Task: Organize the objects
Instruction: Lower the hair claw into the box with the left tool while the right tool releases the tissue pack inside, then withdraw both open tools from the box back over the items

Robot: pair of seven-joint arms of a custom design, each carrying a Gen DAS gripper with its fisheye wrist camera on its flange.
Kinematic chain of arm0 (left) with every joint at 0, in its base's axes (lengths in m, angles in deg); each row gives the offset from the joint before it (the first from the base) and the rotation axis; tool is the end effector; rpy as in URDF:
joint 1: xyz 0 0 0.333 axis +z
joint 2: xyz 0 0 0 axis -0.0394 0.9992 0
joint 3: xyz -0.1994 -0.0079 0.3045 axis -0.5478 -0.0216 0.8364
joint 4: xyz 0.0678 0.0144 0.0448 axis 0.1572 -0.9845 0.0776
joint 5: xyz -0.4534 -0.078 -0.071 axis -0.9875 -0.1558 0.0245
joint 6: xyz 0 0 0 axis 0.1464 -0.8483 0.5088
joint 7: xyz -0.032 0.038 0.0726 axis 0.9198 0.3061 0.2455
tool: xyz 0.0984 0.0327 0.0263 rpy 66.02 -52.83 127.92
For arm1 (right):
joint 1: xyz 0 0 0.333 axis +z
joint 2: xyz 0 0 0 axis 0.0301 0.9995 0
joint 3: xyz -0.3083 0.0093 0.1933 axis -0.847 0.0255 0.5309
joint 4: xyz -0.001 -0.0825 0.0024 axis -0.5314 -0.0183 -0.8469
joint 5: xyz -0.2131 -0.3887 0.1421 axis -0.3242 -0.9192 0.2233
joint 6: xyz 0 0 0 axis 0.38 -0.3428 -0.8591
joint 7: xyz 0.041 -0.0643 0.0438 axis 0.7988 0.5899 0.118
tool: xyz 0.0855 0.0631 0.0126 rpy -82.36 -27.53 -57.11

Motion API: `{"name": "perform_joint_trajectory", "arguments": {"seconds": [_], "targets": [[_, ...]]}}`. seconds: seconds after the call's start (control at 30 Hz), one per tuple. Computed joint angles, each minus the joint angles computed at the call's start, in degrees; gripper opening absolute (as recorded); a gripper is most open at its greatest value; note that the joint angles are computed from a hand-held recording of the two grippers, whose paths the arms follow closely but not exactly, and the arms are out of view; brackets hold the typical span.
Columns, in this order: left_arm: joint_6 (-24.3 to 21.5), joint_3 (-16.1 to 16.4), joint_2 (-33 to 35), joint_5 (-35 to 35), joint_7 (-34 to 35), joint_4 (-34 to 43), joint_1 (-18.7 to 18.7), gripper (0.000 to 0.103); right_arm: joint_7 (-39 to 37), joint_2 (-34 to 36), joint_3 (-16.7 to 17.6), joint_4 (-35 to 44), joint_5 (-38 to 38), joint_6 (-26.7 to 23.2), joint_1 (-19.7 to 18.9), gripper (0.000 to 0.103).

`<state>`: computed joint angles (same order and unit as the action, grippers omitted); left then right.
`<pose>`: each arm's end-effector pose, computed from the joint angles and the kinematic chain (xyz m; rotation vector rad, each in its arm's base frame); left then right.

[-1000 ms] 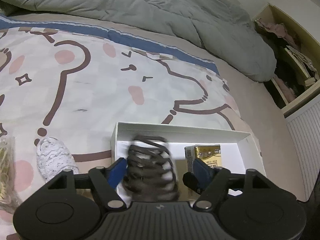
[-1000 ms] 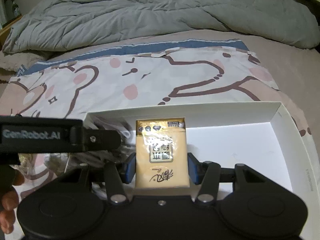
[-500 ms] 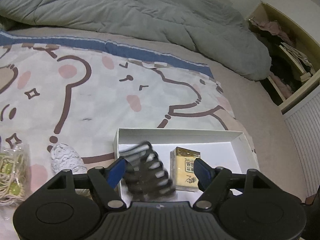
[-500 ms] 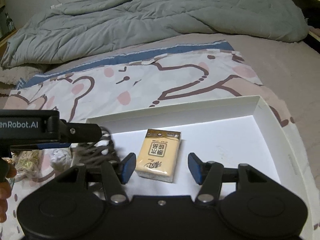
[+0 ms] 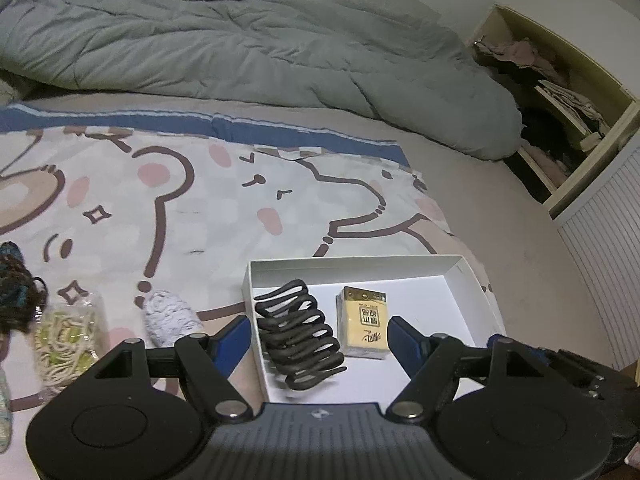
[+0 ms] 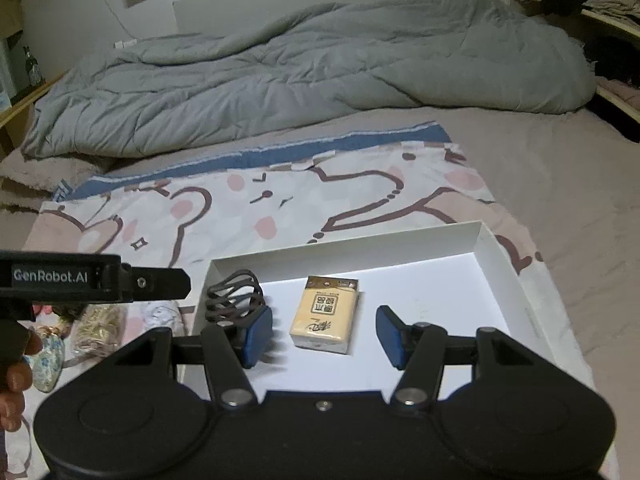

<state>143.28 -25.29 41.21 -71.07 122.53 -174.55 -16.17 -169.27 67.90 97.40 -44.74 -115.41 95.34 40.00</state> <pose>0.5964 -0.3120 0.4259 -1.6438 2.3867 -1.1299 0.4732 0.4948 0.4164 -1.4757 2.0258 -0.7206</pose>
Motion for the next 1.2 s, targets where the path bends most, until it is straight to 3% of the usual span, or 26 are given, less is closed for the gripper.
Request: {"name": "perform_joint_trajectory", "arguments": {"seconds": [0.27, 0.7, 1.2], "targets": [[0.94, 1.13, -4.84, -0.23, 3.05, -4.06, -0.21, 0.076, 3.57, -2.33, 1.41, -0.65, -1.11, -4.35, 1.41, 0.058], [4.00, 3.80, -11.44, -4.16, 10.53, -9.93, -2.44, 0.103, 8.08, -3.82, 3.98, -0.09, -3.17, -11.65, 3.77, 0.067], [8.09, 6.58, -14.76, -11.37, 23.73, -14.75, -5.77, 0.103, 9.60, -3.38, 5.33, 0.78, -3.97, -18.11, 6.67, 0.090]]}}
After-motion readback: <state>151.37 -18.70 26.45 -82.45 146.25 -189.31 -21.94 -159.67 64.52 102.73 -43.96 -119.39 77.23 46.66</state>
